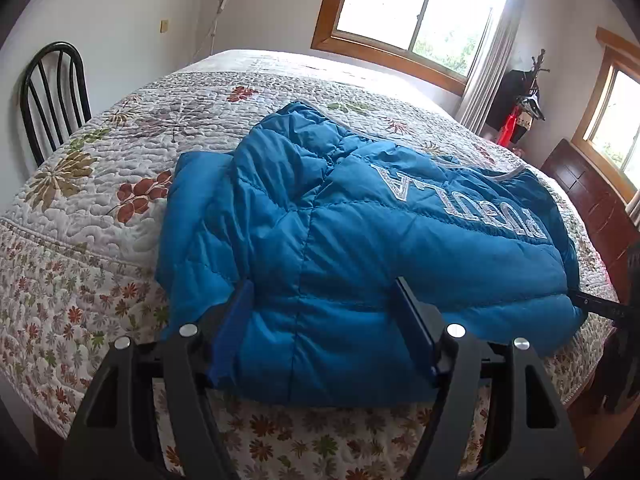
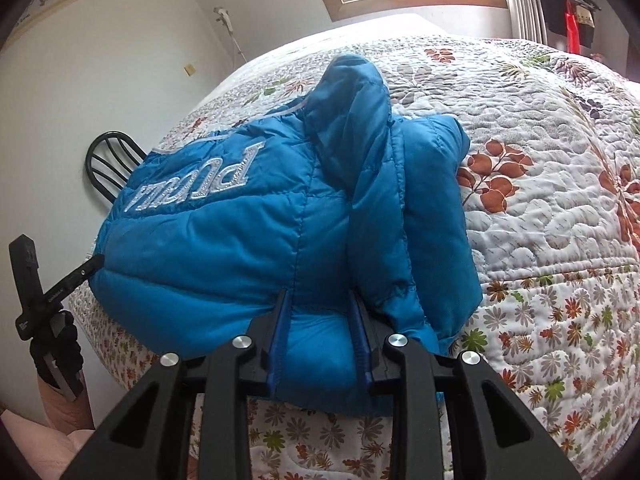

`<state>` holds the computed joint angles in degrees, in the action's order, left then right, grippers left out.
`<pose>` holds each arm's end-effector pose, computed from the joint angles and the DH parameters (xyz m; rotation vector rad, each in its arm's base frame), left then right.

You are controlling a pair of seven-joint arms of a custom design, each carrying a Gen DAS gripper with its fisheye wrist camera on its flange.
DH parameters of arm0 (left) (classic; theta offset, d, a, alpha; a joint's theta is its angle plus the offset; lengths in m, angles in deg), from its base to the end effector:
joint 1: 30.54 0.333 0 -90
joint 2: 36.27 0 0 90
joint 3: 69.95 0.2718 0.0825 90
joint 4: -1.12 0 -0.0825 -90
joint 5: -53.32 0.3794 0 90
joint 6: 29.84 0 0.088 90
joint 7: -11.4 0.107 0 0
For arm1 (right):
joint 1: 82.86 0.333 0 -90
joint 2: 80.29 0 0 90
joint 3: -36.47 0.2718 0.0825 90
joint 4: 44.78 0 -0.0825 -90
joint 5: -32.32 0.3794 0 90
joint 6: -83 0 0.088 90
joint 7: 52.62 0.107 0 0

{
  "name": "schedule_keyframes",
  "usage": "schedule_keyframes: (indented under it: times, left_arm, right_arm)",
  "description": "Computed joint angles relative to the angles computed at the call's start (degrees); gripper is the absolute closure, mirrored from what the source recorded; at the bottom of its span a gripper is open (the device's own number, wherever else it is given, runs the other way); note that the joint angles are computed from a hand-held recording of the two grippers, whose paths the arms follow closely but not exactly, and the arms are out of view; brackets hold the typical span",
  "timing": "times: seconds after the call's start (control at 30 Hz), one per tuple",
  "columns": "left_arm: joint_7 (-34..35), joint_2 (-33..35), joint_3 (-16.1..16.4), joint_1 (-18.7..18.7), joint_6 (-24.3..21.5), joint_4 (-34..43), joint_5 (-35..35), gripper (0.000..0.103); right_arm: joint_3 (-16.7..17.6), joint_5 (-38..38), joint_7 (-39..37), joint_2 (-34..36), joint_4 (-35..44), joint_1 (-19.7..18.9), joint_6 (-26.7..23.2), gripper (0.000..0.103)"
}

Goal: Fold large clothes

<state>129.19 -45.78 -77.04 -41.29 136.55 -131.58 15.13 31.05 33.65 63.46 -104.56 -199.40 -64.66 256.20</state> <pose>0.5151 -0.1281 0.4476 -1.6564 2.0520 -1.0395 0.4327 0.0970 0.4124 -1.4765 1.9226 -0.3503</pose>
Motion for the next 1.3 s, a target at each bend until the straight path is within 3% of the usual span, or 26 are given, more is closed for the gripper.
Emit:
schedule_keyframes:
  times: [0.17, 0.3, 0.4, 0.53, 0.7, 0.83, 1.03, 1.17, 1.3]
  left_arm:
    - [-4.08, -2.57, -0.96, 1.08, -0.17, -2.16, 4.49, 0.028]
    - [-9.35, -5.2, -2.07, 2.46, -0.97, -4.18, 10.41, 0.024]
    - [-12.65, -7.22, -2.15, 2.76, -2.26, -5.45, 13.4, 0.021]
    - [-17.35, -9.74, -1.94, 3.68, -4.29, -6.97, 15.64, 0.019]
    - [-19.51, -12.34, 1.82, 2.39, -6.4, -8.69, 10.55, 0.015]
    - [-21.43, -11.93, 2.92, 2.9, -8.04, -8.57, 7.78, 0.014]
    - [-16.25, -9.02, 6.03, 0.68, -11.78, -6.09, -3.11, 0.014]
    - [-12.65, -6.92, 5.93, 0.63, -13.41, -4.07, -9.94, 0.014]
    - [-13.05, -4.76, 4.07, 2.02, -13.24, -2.31, -11.2, 0.014]
  right_arm:
    - [3.16, -2.57, 2.33, -2.68, -0.22, -2.88, -2.23, 0.073]
    - [2.3, -3.17, 2.12, -7.3, -2.3, -2.35, -2.6, 0.068]
    - [5.18, -5.73, 4.79, -10.7, -3.54, -6.05, -4.07, 0.067]
    - [6.04, -8.28, 7.08, -13.36, -4.24, -8.54, -6.4, 0.065]
    - [3.99, -8.81, 6.93, -12.66, -4.15, -7.93, -7.61, 0.064]
    - [2.37, -7.84, 5.55, -11.79, -4.14, -6.69, -7.67, 0.064]
    - [0.89, -6.03, 3.16, -11.33, -3.91, -5.28, -7.7, 0.064]
    - [-0.19, -4.19, 1.22, -10.87, -3.64, -3.74, -7.53, 0.064]
    - [0.34, -3.57, 0.45, -9.76, -2.93, -3.87, -7.82, 0.062]
